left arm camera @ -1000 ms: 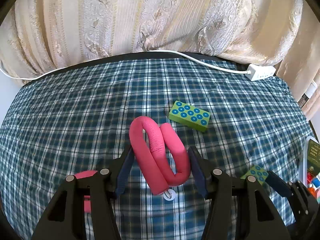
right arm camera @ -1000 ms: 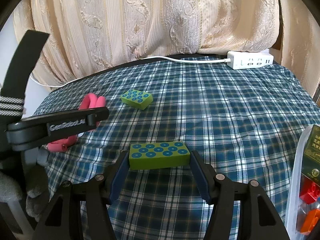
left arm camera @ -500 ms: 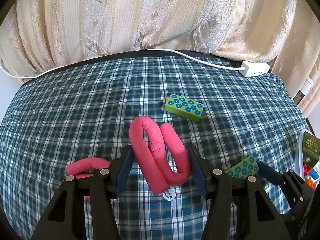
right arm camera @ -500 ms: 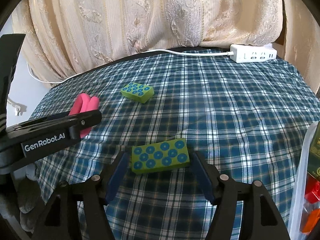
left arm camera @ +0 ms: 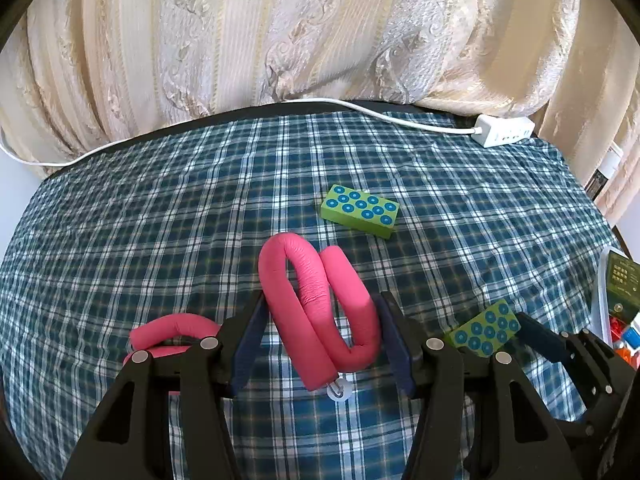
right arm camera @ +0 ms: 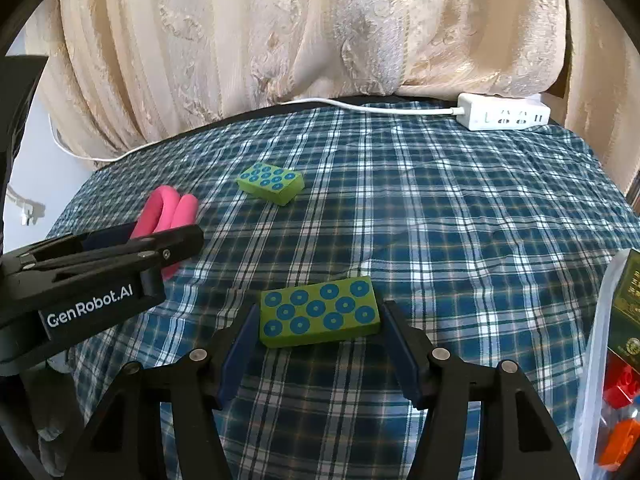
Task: Organize objects
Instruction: 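Carry the pink curler and the green dotted block toward the clear bowl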
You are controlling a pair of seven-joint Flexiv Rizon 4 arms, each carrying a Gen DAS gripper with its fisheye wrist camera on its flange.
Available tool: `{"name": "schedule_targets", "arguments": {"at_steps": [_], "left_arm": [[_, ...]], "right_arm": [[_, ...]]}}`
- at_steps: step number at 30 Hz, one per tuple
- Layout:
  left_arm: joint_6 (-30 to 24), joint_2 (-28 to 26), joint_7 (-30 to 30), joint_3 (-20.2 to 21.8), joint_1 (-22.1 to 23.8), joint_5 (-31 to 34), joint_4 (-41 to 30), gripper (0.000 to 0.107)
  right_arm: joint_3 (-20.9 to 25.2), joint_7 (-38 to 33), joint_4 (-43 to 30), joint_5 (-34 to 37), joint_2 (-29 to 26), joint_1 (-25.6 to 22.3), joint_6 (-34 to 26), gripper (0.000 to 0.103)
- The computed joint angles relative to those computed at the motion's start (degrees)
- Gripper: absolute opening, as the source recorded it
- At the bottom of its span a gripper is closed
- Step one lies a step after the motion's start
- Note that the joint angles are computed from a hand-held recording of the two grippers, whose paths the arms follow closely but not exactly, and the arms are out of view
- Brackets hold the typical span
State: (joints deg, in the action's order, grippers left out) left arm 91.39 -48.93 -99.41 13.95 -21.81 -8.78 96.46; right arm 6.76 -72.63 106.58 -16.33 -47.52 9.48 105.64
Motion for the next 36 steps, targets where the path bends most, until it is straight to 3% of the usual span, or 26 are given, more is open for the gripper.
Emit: {"name": "schedule_targets", "arguments": {"at_steps": [7,36], "left_arm": [[1.6,0.8,0.4,-0.1,-0.5,0.3,1.2,0.057],[5.1,2.2,7.9,-4.3,-1.6,-1.5,3.9,0.057]], "right_arm": [[-4.9,0.4,1.8,4.2,1.0,4.5,3.7,0.064],[-7.9,0.0,16.7,15.6,8.8,4.8,16.9,0.065]]}}
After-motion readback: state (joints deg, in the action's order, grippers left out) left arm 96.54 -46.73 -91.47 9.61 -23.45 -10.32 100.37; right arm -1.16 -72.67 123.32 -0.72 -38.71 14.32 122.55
